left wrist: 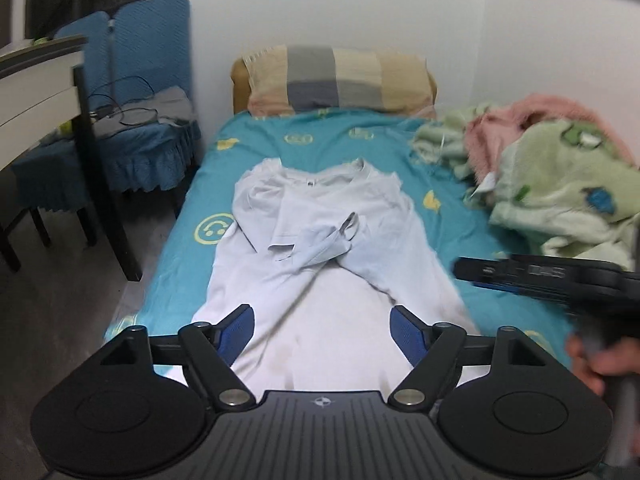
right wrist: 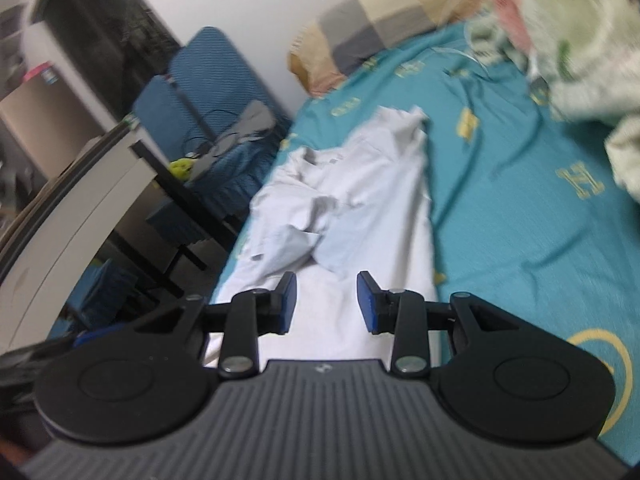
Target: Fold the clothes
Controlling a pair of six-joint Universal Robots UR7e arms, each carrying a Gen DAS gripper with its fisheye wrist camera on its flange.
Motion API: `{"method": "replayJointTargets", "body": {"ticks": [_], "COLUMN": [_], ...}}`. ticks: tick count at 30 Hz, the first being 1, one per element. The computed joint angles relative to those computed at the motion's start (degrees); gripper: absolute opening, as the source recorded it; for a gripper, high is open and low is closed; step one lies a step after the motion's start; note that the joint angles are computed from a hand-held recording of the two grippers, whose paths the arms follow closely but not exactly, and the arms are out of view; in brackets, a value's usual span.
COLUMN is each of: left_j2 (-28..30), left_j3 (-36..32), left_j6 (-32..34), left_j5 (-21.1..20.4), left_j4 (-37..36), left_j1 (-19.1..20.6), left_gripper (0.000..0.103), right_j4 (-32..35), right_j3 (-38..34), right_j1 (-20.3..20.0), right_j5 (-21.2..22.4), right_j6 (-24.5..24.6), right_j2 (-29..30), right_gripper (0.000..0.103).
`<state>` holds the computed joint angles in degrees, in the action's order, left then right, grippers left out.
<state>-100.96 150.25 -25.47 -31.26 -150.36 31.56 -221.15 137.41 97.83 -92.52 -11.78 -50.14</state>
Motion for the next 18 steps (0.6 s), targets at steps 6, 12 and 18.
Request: {"method": "replayJointTargets", "body": {"ticks": [6,12,18], "left_j2": [-8.4,-11.3,-8.6], "left_j3": [2.8,4.9,3.8], "left_j6": [2.8,12.2,16.8], "left_j5": [-0.1,-0.3,-2.4], "left_j4": [-0.9,-9.2,-16.6], "left_j1": [-3.6,-1.0,7.5], "left_gripper": [0.092,0.099,0.099], "right_j4": [-1.2,2.8,15.1], "right_j3": [0.5,-10.0,-28.1], "right_j1": [4.3,9.8,11.4], "right_j5": [0.1,-4.3,-8.3], "right_j6": [-4.0,-6.5,-8.3], "right_j2": [0.0,6.2,17.8], "right_gripper": [0.046,0.077,0.069]}}
